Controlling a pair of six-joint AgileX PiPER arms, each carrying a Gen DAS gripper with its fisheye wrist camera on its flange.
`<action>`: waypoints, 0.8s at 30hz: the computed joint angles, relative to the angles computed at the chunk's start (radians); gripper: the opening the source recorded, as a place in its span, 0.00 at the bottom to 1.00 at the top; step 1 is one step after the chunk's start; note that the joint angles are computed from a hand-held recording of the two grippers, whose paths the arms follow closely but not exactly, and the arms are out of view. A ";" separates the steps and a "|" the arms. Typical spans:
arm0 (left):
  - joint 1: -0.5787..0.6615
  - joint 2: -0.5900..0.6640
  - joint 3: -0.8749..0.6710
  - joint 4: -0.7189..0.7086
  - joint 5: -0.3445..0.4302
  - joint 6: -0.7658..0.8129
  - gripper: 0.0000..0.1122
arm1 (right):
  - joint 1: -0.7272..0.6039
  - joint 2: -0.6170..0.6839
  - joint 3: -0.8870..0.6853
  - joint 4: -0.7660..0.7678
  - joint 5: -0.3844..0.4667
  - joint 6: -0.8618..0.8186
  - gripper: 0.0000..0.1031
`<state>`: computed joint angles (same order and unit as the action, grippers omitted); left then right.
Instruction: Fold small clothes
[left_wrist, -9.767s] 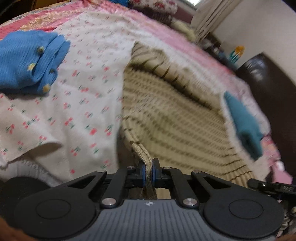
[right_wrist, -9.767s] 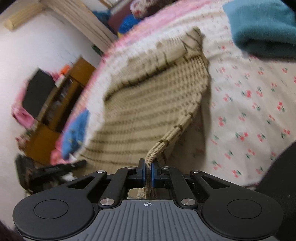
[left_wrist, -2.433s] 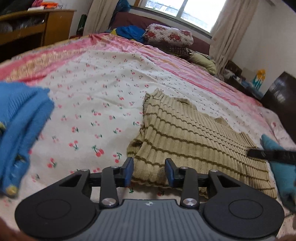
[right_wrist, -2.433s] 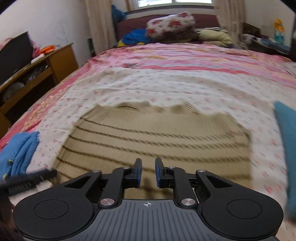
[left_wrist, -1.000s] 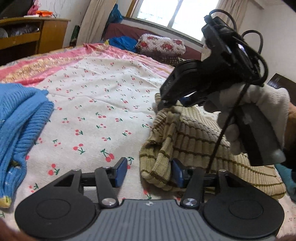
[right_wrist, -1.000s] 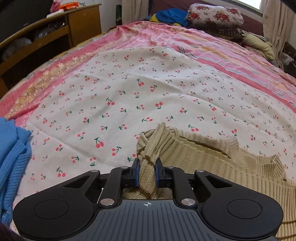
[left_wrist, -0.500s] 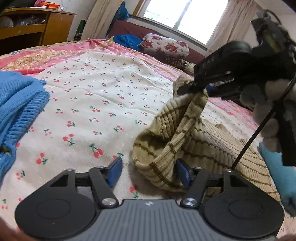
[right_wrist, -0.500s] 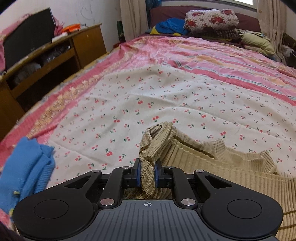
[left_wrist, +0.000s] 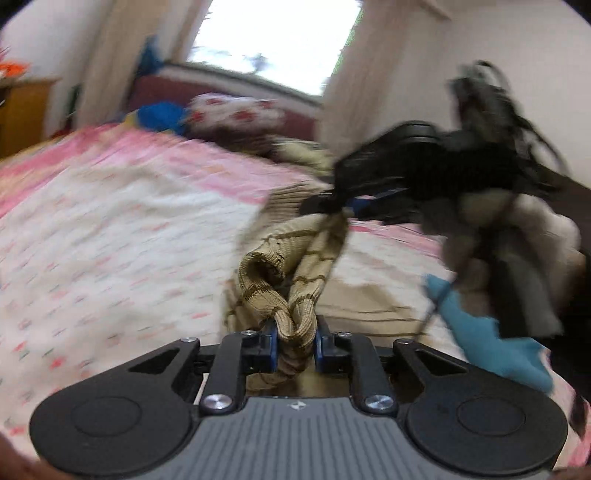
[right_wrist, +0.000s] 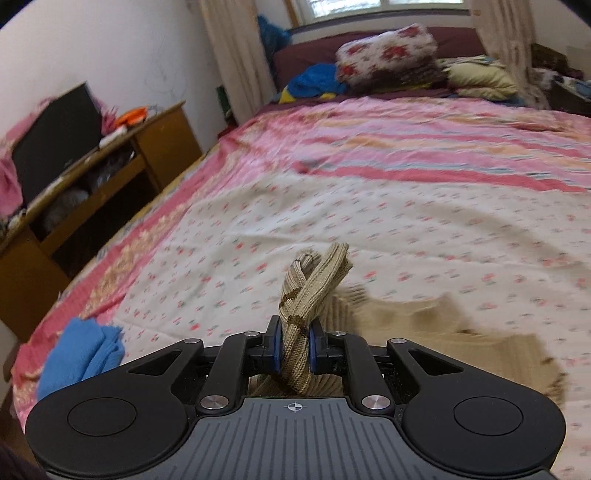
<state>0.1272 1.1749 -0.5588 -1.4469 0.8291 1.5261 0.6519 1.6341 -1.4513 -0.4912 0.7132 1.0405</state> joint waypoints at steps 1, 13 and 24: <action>-0.047 -0.011 -0.006 0.000 -0.013 -0.010 0.20 | -0.019 -0.041 0.040 -0.003 -0.007 0.002 0.13; -0.728 0.193 -0.128 -0.090 -0.448 0.013 0.20 | -0.355 -0.326 0.487 0.219 -0.163 -0.205 0.13; -0.865 0.193 -0.148 0.211 -0.543 -0.259 0.35 | -0.425 -0.494 0.748 0.265 -0.313 -0.198 0.21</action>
<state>-0.7374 1.3677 -0.7067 -1.2356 0.2859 1.2675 0.2272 1.1403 -0.7034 -0.2263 0.4002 0.8421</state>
